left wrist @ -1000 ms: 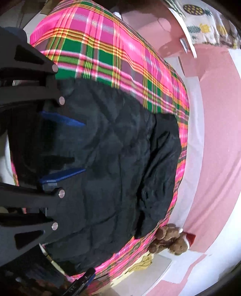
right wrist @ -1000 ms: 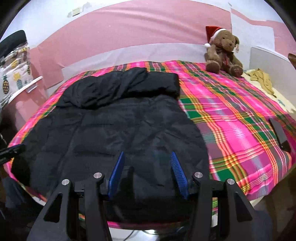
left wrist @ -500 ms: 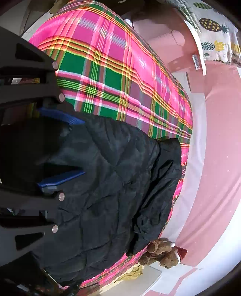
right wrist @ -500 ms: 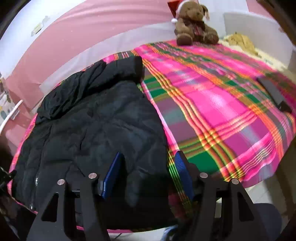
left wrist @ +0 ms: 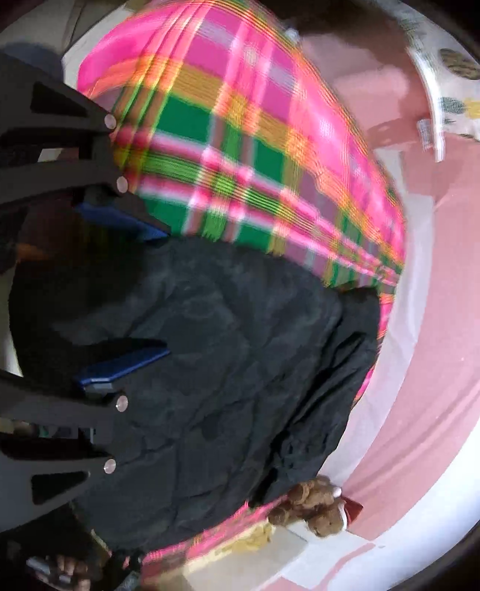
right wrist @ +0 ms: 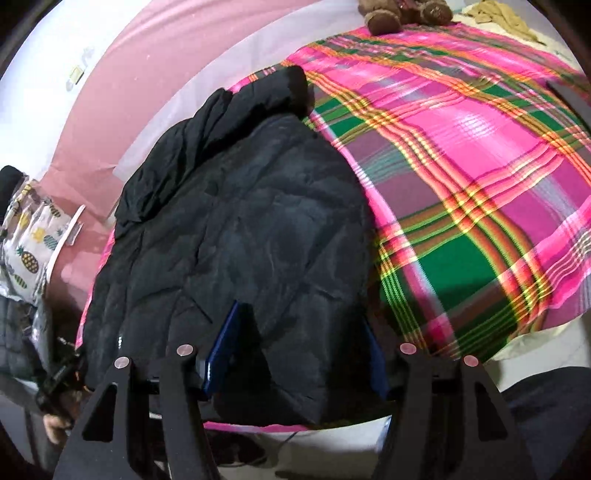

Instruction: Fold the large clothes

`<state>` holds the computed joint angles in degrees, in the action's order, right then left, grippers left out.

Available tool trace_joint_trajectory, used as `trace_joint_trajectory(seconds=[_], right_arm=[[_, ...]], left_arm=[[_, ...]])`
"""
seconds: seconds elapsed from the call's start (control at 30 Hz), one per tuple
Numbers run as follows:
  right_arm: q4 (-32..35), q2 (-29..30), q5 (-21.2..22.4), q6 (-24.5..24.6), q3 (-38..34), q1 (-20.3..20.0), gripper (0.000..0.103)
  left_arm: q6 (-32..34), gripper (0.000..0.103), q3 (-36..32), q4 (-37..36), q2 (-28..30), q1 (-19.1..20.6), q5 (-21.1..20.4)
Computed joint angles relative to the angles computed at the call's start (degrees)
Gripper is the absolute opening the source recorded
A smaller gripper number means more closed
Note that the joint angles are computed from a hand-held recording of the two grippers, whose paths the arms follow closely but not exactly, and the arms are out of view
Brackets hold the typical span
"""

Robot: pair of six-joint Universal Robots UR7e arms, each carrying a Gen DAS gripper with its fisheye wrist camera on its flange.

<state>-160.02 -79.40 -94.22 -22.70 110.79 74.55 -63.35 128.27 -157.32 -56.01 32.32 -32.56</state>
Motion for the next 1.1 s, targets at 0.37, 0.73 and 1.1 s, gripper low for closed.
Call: trace_joint_trajectory(seconds=[0.37,0.73,1.1], right_arm=[[2.4,1.2,0.4,-0.1,-1.8,0.1,0.029],[3.2,-7.0,9.9,-1.6,1.1,1.9,0.013],[4.5,-17.6,17.6,-1.6,7.6,0.3,0.013]], left_arm=[[2.3,0.032,-2.4,-0.8,3.4,0.0,0.2],[6.4,0.016,-0.8,-6.5,-2.4,-7.0,5.2],[-3.7,0.016,3.8,-0.6,-9.1,-14.7,7.2]])
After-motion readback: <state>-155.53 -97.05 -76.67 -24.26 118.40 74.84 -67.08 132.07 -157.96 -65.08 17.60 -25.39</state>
